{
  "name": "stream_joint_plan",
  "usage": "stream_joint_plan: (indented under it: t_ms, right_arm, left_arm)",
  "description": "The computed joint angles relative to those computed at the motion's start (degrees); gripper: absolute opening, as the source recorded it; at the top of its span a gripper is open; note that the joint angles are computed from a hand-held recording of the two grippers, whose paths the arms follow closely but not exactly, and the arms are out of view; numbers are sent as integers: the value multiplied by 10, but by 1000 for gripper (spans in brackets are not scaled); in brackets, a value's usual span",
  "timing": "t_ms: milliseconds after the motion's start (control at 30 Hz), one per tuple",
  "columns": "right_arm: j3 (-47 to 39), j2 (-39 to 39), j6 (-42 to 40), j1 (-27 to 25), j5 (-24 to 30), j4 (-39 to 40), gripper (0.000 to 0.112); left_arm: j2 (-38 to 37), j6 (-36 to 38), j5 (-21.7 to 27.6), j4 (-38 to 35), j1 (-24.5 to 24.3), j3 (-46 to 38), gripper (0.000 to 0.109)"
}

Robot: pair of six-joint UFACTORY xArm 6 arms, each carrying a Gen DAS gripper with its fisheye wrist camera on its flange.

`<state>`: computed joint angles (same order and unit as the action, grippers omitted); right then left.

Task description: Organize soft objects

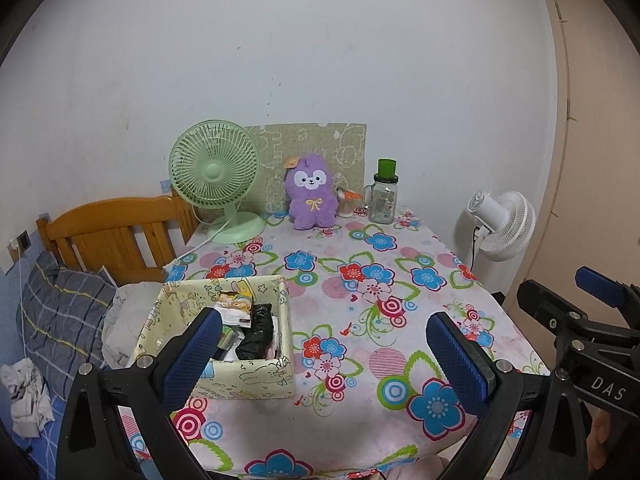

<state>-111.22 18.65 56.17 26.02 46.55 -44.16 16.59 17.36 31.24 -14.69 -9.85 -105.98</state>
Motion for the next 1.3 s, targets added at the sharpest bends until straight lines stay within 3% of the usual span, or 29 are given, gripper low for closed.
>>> stream_joint_plan:
  t_ms: [533, 1300]
  right_arm:
    - [0, -1, -2, -1, -6, 1, 95]
    - [-7, 7, -5, -4, -14, 9, 95]
  left_arm:
    - [-4, -20, -17, 27, 1, 9, 103]
    - [5, -12, -9, 10, 4, -4, 103]
